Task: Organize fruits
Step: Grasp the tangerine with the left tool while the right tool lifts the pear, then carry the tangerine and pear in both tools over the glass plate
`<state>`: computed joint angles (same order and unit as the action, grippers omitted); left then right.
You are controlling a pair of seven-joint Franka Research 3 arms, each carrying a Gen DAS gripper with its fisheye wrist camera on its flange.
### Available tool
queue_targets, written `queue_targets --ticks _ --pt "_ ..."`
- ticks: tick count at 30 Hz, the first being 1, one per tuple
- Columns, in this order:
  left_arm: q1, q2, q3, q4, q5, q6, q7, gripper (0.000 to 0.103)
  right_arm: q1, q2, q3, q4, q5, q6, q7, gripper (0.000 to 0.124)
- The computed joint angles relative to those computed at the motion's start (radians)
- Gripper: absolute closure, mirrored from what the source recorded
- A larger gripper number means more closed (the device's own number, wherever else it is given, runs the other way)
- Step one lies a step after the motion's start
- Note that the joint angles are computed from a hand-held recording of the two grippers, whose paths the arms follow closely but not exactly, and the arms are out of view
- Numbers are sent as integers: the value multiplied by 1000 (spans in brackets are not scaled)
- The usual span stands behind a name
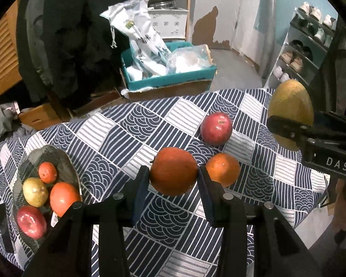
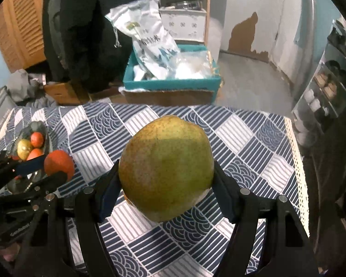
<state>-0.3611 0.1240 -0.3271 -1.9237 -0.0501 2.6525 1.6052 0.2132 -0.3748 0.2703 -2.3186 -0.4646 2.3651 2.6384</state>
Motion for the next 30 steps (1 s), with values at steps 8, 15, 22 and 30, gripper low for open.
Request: queue_targets --ticks 8,15,22,30 --pt "16 -52 15 -29 -31 18 2 60 3 13 18 49 -42 8 10 52" --pt "25 -98 36 -60 -30 48 -15 60 15 51 29 109 -93 11 30 51" --pt "41 -126 61 -81 -27 68 -31 60 53 121 19 185 -125 7 26 51" --pt "72 -137 85 -102 -35 71 -49 60 115 227 -15 288 -147 11 4 51"
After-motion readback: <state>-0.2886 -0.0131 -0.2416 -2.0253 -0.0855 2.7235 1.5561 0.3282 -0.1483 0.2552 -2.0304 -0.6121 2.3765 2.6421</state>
